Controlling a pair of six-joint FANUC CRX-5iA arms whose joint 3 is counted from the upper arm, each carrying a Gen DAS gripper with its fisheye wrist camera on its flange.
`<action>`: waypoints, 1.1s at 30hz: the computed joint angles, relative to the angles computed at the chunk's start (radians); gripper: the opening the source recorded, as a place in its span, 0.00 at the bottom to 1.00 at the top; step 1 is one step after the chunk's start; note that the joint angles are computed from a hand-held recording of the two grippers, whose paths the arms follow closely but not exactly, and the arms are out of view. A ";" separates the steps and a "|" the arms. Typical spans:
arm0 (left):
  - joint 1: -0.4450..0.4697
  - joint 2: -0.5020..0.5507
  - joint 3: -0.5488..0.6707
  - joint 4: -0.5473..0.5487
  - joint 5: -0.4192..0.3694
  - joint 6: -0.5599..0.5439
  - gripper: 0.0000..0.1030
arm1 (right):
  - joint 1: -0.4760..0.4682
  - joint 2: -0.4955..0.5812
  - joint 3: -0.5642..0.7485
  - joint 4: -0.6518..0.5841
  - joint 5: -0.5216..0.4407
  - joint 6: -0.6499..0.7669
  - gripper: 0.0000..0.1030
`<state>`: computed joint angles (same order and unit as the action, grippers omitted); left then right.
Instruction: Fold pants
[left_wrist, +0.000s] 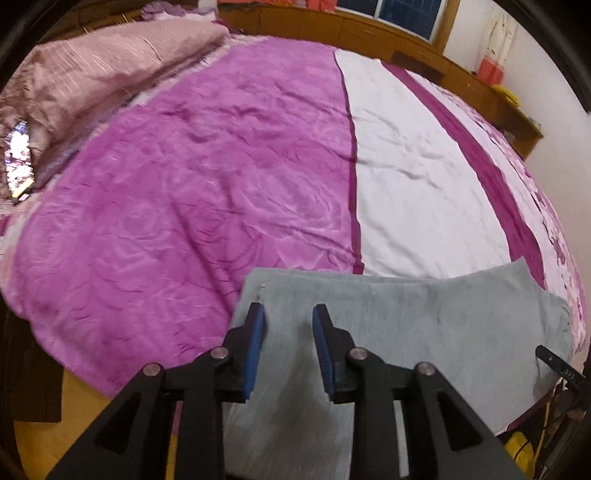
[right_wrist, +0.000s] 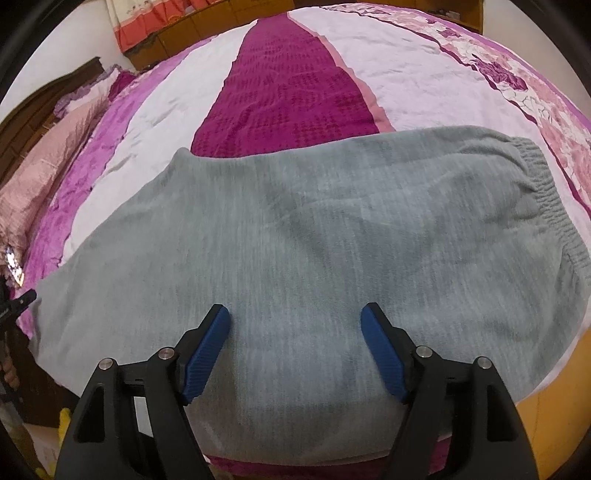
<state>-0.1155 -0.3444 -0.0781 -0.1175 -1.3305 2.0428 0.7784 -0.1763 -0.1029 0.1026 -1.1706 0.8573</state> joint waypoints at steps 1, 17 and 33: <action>0.015 0.002 -0.013 0.020 0.012 -0.019 0.27 | 0.002 0.005 0.003 0.004 -0.005 -0.003 0.67; 0.046 -0.022 -0.078 0.036 0.078 -0.041 0.14 | 0.039 0.028 -0.004 0.073 -0.020 -0.058 0.72; -0.012 -0.011 -0.069 -0.073 0.125 0.073 0.18 | 0.028 -0.011 -0.040 0.035 0.045 0.018 0.82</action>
<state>-0.1271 -0.3554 -0.1469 -0.1907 -1.2051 2.1162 0.8064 -0.1870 -0.1426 0.1374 -1.1256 0.8752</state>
